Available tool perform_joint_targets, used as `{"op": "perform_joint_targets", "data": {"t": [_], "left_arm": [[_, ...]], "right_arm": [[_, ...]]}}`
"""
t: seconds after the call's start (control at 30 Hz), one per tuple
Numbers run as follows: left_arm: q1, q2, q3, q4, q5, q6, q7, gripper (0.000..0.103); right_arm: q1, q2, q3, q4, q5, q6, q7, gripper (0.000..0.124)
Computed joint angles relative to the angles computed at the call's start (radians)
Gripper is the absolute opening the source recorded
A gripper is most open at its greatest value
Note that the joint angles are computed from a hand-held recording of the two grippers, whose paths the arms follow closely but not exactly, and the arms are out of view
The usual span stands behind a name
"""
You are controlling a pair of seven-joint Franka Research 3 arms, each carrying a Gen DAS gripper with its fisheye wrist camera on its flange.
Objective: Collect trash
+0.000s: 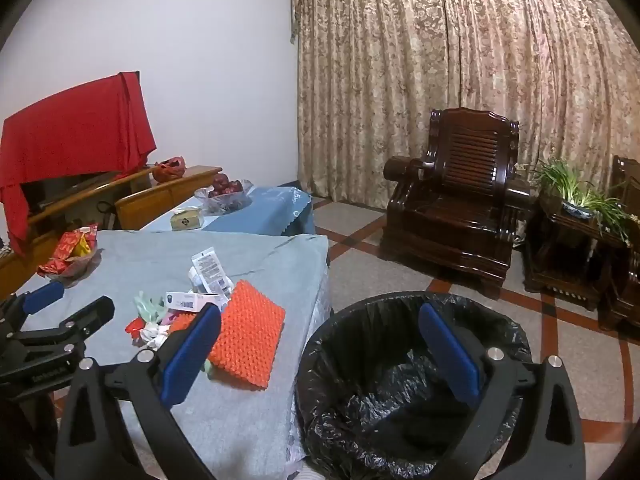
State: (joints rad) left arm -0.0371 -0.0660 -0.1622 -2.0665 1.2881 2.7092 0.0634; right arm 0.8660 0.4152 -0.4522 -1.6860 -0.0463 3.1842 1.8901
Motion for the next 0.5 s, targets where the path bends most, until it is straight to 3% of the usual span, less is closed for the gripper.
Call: {"op": "perform_joint_targets", "data": {"t": [0.5], "left_arm": [[-0.002,-0.001,0.0,0.002,-0.019,-0.002,0.008,0.098]], "right_arm": [[0.017,-0.001,-0.021,0.0,-0.009,-0.004,0.009,0.097]]}}
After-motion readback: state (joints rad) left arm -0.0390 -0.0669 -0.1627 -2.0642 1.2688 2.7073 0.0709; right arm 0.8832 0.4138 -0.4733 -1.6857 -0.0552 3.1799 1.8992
